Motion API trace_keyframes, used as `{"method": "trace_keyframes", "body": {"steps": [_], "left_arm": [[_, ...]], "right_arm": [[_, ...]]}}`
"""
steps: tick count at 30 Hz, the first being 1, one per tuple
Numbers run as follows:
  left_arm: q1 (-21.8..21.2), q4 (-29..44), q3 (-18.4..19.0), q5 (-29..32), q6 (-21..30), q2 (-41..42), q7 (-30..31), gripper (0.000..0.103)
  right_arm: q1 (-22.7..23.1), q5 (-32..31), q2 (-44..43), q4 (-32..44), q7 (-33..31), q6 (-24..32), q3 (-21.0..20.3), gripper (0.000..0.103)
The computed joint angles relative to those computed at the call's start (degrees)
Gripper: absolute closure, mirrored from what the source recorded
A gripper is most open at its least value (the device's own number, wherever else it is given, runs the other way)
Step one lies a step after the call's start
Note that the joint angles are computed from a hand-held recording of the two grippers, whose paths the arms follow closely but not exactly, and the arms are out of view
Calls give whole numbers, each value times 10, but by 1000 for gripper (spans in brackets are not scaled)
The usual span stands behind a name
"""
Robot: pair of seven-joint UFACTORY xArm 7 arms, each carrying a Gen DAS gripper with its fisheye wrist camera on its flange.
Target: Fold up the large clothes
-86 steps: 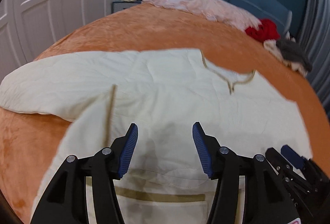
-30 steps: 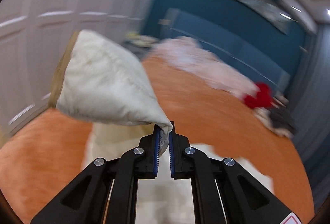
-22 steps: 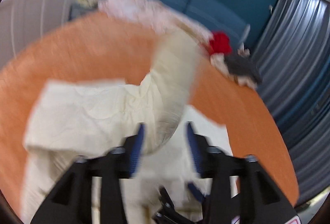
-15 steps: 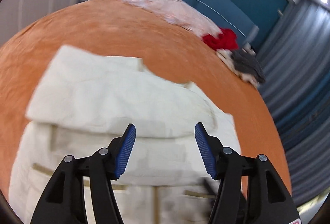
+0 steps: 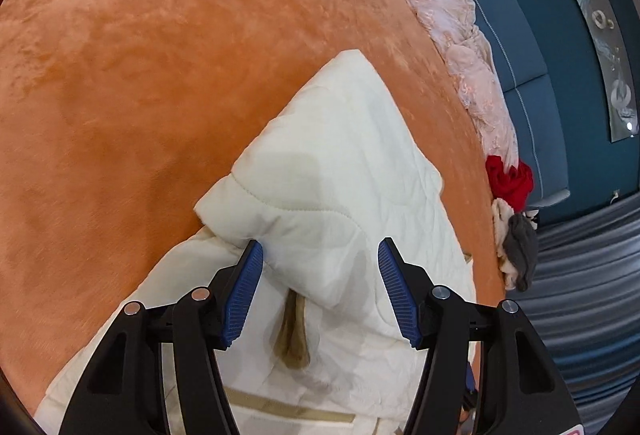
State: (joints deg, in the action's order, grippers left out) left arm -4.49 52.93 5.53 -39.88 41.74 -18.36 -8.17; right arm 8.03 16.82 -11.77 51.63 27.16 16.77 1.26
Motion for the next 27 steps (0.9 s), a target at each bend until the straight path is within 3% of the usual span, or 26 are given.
{"method": "trace_keyframes", "body": {"steps": [1,2,3,5,7,9,13,19,21,23,25,27], "left_arm": [[1,7,0,5,7,8,-4,45],[1,13,-1,6,12,14,-10,45],[2,20,-3,4,13,21,-19,49],[7,22,-7,17,11,18,-24,61],[11,25,-6,44,23,16,-5,87],[9,19,-6,63,33,10,31,94],[13,-9,-41,144,0,-4,24,94],[16,-45,-85,290,-54,-22,-30,94],[15,-47,-90,323,-59,-22,-39,94],[17,-42,-95,358,-55,-27,-50,94],[15,-43,-92,375,-47,-47,-51,92],[10,-48,-86,378,-50,-71,-43,92]], "right_arm": [[4,9,15,14,1,12,-2,56],[1,23,23,25,-2,20,3,96],[22,60,21,26,-29,14,-10,98],[21,84,-26,-4,-53,-39,9,99],[11,21,-103,-46,-30,-66,27,99],[-20,-36,-169,-86,-1,-51,58,99],[-86,-160,-200,-122,44,63,125,99],[-57,-207,-162,-142,88,72,113,96],[-48,-216,-175,-146,94,83,103,92],[-44,-220,-204,-150,102,107,96,81],[-65,-245,-245,-149,134,136,114,69],[-88,-280,-289,-153,162,148,139,68]]}}
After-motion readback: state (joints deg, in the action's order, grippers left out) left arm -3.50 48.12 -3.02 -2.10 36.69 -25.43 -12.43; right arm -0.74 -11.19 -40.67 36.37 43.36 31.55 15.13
